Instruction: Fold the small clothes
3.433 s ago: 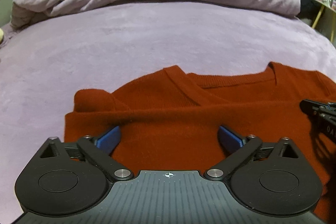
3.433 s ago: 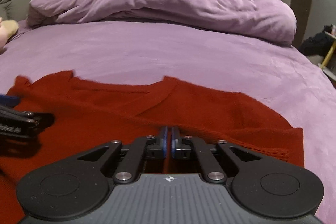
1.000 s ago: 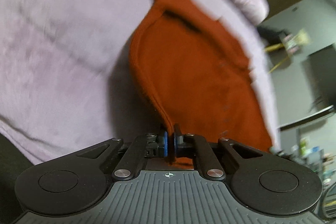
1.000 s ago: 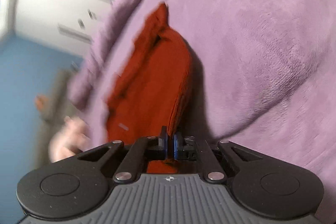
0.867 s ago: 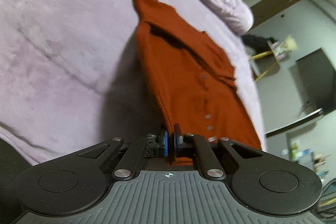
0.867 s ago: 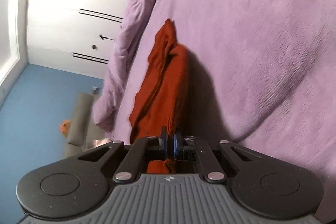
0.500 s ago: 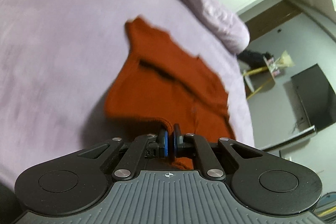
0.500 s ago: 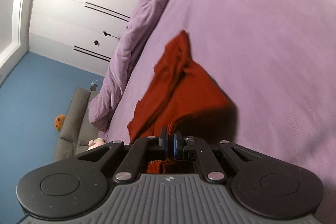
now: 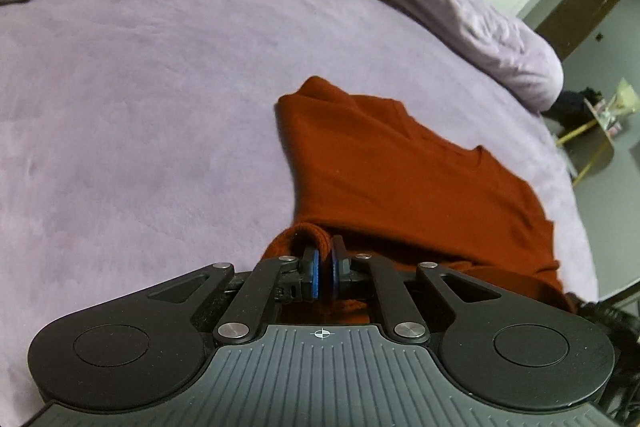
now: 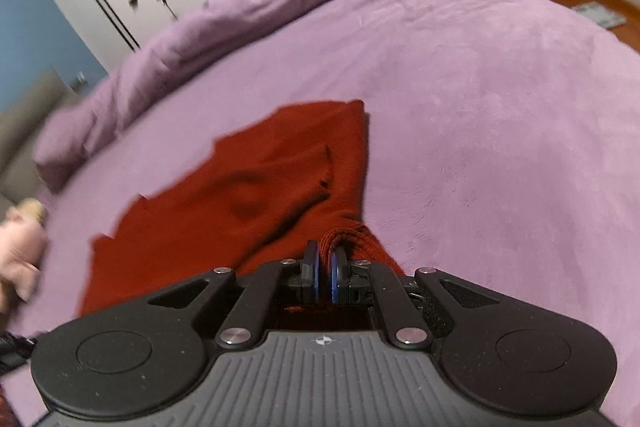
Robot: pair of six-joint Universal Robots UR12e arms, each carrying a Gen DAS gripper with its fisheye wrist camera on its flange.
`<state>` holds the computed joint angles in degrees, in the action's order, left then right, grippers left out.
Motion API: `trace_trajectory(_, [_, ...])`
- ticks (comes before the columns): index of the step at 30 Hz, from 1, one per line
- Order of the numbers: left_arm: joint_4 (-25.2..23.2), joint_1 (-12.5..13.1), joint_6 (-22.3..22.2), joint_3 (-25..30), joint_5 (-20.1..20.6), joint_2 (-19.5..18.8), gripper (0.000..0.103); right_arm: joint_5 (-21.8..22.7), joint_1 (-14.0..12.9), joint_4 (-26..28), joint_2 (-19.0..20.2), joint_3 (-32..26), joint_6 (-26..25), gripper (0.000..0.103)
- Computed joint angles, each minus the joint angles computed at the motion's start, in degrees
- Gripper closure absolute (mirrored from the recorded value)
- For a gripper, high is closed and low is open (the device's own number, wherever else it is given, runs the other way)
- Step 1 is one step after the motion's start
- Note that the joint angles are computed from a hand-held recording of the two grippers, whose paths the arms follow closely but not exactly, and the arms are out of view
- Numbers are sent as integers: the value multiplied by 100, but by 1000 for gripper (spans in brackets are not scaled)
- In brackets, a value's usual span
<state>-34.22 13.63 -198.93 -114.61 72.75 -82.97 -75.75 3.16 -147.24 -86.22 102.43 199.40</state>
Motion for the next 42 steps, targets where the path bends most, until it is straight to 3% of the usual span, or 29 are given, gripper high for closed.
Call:
trace_trajectory(1, [165, 31, 95, -59, -66, 46, 94, -157, 26, -61, -9, 19, -70, 95])
trace_trajectory(3, [642, 97, 300, -250, -111, 204, 78, -487, 44, -589, -117, 228, -131, 66])
trace_trajectory(4, [814, 127, 400, -319, -88, 259, 73, -625, 38, -963, -187, 370, -193, 61])
trace_trajectory(6, [993, 253, 606, -447, -223, 348, 60, -682, -9, -1256, -292, 539, -562, 59])
trace_trajectory(8, [893, 365, 817, -489, -495, 350, 52, -277, -127, -1123, -381, 616, -1142, 59])
trace_trajectory(11, [483, 332, 1057, -432, -601, 252, 52, -77, -128, -639, -369, 544, -1820, 59])
trace_trajectory(13, [381, 210, 1210, -376, -465, 156, 52, -275, -18, -551, -291, 470, -2210, 59])
trace_trajectory(17, [272, 60, 1677, -243, -358, -19, 54, -238, 103, -625, -139, 353, -2715, 59])
trace_trajectory(19, [229, -21, 1914, -182, -192, -81, 58, -232, 139, -614, -65, 282, -2925, 60])
trace_trajectory(20, [236, -32, 1974, -167, -202, -108, 66, -234, 160, -611, -20, 241, -2985, 61])
trace_trajectory(22, [217, -19, 2043, -149, -275, -124, 79, -263, 193, -621, 28, 204, -3075, 72])
trace_trajectory(24, [256, -18, 2050, -157, -302, -116, 92, -311, 212, -669, 48, 190, -3111, 93])
trace_trajectory(28, [577, -88, 2096, -225, -162, -52, 94, -390, 265, -890, -21, 270, -3371, 97])
trace_trajectory(30, [631, -62, 1913, -228, -298, 15, 95, -550, 324, -998, -51, 295, -3486, 98])
trace_trajectory(33, [1086, 60, 1705, -211, -773, 142, 95, -503, 338, -1357, -118, 317, -3529, 98])
trace_trajectory(36, [1594, 111, 1557, -15, -803, 33, 95, -477, 324, -1931, -48, 207, -3211, 99])
trace_trajectory(40, [1795, -52, 1331, 333, -31, -396, 95, -1084, 465, -2360, 335, -144, -2853, 99])
trace_trajectory(42, [1537, -106, 1084, 530, 182, -635, 95, -1344, 533, -2137, 555, -376, -2622, 99])
